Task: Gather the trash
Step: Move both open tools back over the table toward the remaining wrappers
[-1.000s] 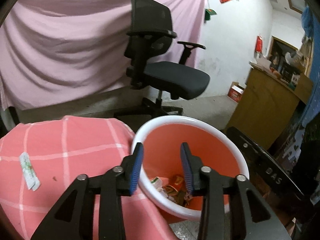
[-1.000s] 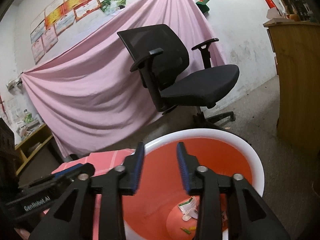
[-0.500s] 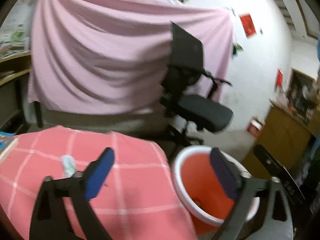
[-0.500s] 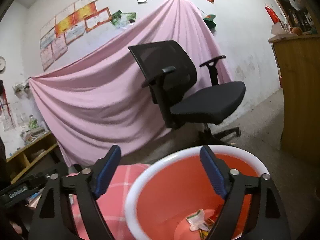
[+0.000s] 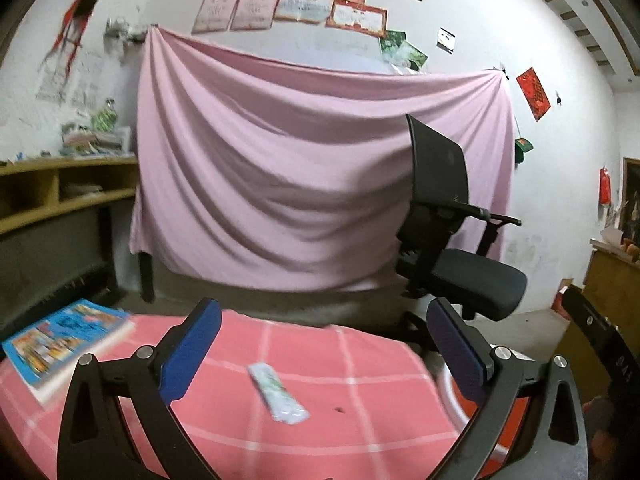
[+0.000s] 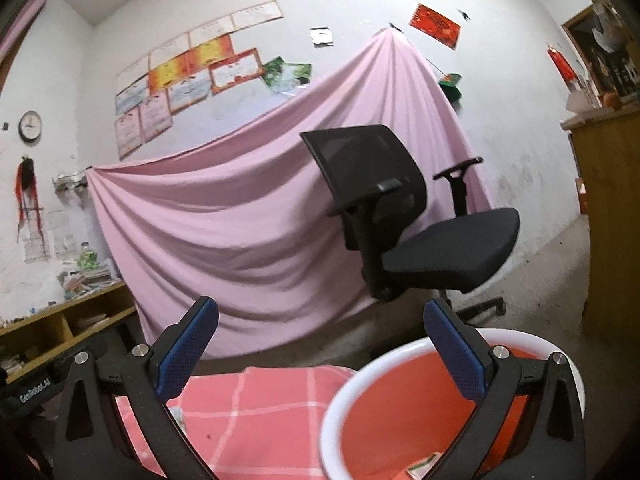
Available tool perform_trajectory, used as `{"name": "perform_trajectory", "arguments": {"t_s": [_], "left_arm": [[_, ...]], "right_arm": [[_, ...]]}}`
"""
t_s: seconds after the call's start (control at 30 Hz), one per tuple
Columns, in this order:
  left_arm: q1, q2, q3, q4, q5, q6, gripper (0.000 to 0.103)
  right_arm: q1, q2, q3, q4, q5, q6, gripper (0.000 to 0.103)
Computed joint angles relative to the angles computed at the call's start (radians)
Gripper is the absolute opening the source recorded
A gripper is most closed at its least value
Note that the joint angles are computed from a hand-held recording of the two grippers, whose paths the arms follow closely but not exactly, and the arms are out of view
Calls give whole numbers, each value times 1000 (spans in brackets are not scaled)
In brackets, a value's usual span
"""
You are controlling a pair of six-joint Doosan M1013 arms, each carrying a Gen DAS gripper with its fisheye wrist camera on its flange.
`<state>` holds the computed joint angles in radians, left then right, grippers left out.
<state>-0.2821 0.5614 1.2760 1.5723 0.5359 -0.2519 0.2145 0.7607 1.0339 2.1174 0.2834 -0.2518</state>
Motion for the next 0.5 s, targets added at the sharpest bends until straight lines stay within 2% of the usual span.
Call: {"name": "perform_trajectory", "arguments": {"t_s": [0.3, 0.5], "left_arm": [[13, -32, 95, 177, 92, -185, 101], [23, -39, 129, 200, 124, -198, 101]], "right_arm": [[36, 3, -2, 78, 22, -156, 103], [56, 17, -27, -33, -1, -81, 103]]}}
